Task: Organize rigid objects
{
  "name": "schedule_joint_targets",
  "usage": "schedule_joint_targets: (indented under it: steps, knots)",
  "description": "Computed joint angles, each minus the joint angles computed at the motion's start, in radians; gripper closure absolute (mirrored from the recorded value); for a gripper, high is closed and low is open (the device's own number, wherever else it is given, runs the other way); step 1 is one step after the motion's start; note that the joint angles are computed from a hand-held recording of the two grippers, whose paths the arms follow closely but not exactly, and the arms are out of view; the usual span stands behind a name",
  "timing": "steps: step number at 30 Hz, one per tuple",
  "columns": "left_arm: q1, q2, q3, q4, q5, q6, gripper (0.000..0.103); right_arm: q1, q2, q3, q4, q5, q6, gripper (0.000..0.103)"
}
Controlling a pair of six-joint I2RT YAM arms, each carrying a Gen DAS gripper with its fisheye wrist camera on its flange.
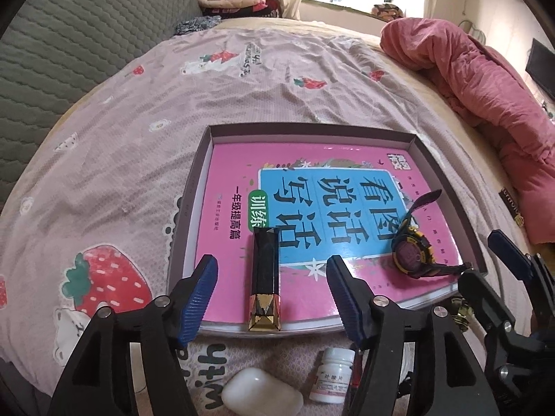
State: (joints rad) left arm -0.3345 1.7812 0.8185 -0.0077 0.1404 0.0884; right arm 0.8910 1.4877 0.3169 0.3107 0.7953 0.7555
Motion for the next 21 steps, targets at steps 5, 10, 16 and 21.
schedule_joint_targets:
  steps: [5,10,16,21]
  knots:
    - [0.013,-0.046,-0.019,-0.013,0.021,0.000,0.034,0.038,-0.038,-0.003,-0.056,0.049,0.047,0.038]
    - [0.024,-0.091,-0.031,-0.038,0.043,0.004,0.032,0.064,-0.097,-0.017,-0.135,0.076,0.137,0.038]
    - [0.029,-0.154,-0.058,-0.050,0.054,0.012,0.032,0.133,-0.138,0.013,-0.315,0.164,0.253,0.038]
    - [0.028,-0.205,-0.082,-0.060,0.054,0.022,0.031,0.197,-0.122,0.069,-0.470,0.221,0.362,0.038]
